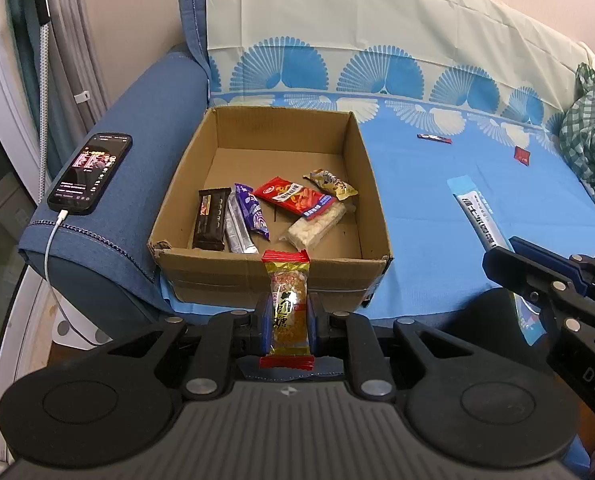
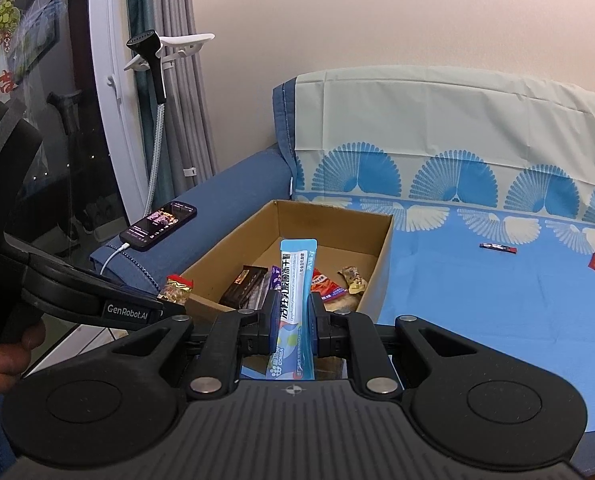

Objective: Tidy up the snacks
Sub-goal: 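Carry the blue stick pack and red-wrapped candy over the box with both tools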

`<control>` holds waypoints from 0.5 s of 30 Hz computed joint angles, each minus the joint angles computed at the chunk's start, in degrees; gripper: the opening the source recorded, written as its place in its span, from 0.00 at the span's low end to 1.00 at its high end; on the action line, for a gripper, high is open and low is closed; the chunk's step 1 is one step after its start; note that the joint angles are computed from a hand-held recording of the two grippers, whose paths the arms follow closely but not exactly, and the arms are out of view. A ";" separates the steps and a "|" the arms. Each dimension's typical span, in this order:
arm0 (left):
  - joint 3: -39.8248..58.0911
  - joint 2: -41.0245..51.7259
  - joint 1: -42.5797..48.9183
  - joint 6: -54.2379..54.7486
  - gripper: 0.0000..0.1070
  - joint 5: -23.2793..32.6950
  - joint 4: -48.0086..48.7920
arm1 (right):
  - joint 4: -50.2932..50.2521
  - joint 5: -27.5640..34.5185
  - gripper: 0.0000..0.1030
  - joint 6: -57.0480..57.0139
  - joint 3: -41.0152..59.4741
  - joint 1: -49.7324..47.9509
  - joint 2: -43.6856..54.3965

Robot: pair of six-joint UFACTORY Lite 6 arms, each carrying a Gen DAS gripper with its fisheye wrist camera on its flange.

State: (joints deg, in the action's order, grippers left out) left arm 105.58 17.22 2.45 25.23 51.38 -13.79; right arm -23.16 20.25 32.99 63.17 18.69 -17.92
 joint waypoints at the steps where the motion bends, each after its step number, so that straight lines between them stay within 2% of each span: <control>1: 0.18 0.17 -0.02 -0.02 0.17 0.10 0.02 | 0.24 0.00 0.15 -0.18 0.07 -0.04 0.15; 9: 2.18 2.24 -0.32 -0.77 0.17 0.93 0.45 | 3.17 0.12 0.15 -2.76 1.29 -0.72 2.31; 15: 7.57 7.03 0.02 -1.48 0.17 2.84 0.57 | 6.01 0.59 0.15 -5.61 3.20 -1.41 5.36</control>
